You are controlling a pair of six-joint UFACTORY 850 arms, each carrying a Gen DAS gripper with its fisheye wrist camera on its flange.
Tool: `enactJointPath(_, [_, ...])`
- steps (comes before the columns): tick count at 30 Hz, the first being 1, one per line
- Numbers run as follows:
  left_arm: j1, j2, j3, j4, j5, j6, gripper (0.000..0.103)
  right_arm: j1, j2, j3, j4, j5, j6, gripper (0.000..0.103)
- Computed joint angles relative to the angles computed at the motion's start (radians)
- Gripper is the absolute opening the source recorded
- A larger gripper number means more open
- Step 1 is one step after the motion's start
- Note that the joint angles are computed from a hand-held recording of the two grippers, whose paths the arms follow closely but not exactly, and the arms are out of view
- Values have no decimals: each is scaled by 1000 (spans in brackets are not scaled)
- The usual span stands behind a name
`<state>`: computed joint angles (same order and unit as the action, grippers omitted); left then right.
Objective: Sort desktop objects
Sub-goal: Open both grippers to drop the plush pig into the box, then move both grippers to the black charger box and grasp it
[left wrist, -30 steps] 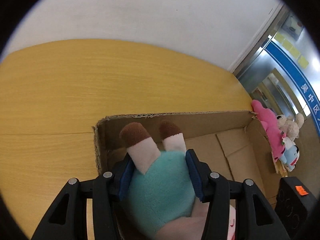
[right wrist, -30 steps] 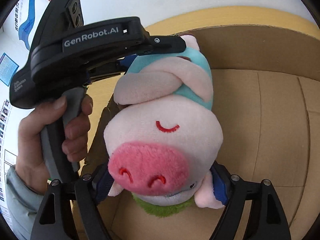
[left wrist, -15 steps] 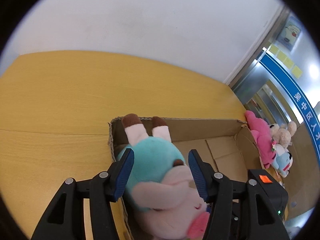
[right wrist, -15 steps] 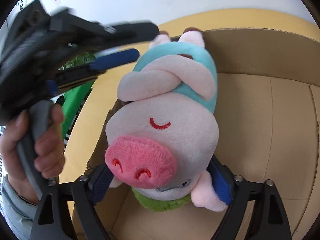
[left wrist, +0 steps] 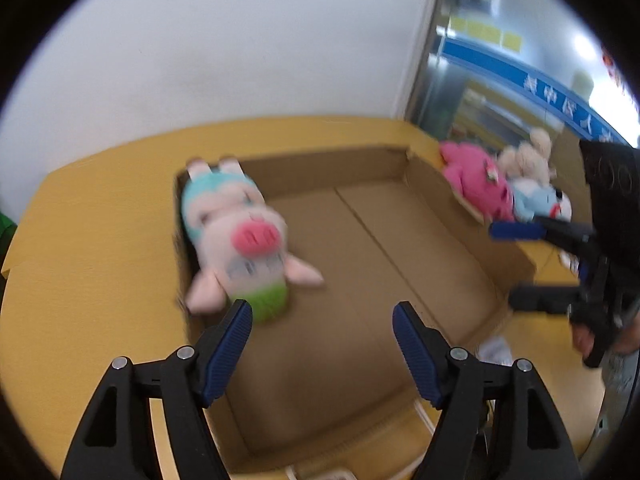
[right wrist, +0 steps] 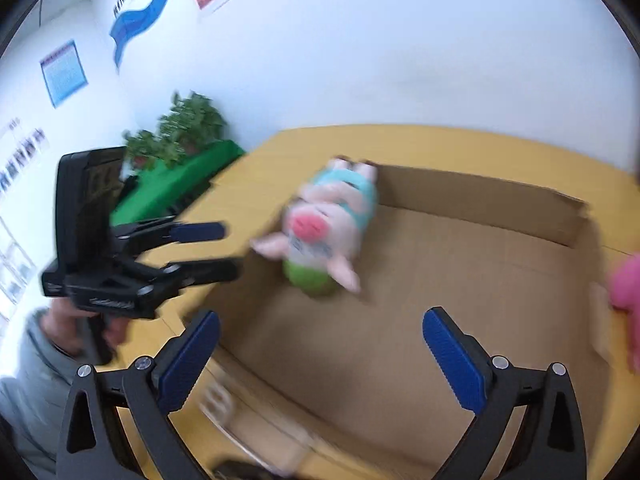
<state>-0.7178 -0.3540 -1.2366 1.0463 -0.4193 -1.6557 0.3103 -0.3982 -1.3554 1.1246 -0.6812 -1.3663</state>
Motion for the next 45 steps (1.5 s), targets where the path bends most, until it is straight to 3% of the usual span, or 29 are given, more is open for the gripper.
enactJointPath(3, [-14, -37, -7, -135, 2, 46, 73, -50, 18, 88, -27, 76, -22, 103])
enactJointPath(5, [-12, -42, 21, -225, 34, 54, 73, -76, -25, 73, -66, 111, 31, 102])
enactJointPath(7, [-30, -46, 31, -166, 17, -21, 73, -63, -92, 61, -15, 167, 7, 102])
enactJointPath(9, [-37, -39, 48, -149, 36, -87, 73, -83, -109, 74, 5, 170, 14, 103])
enactJointPath(14, [-86, -33, 58, -67, -26, -176, 72, -99, -47, 166, 122, 198, -163, 102])
enactJointPath(16, [-114, -37, 37, -90, -105, -181, 71, -106, -17, 196, 130, 199, -178, 102])
enactJointPath(19, [-202, -34, -14, 21, -307, -267, 71, -97, 60, 263, 218, 276, -281, 102])
enactJointPath(21, [-263, -47, -64, 100, -458, -314, 74, -99, 133, 325, 367, 284, -438, 102])
enactJointPath(23, [-308, -70, -123, 145, -562, -317, 79, -95, 205, 385, 559, 294, -626, 102])
enactJointPath(31, [-386, -162, -292, 190, -768, -328, 79, -89, 394, 517, 770, 224, -832, 103])
enactJointPath(34, [-417, -221, -359, 171, -933, -320, 80, -74, 414, 527, 782, 249, -844, 103])
enactJointPath(45, [-433, -240, -380, 85, -915, -290, 80, -47, 410, 534, 707, 303, -747, 103])
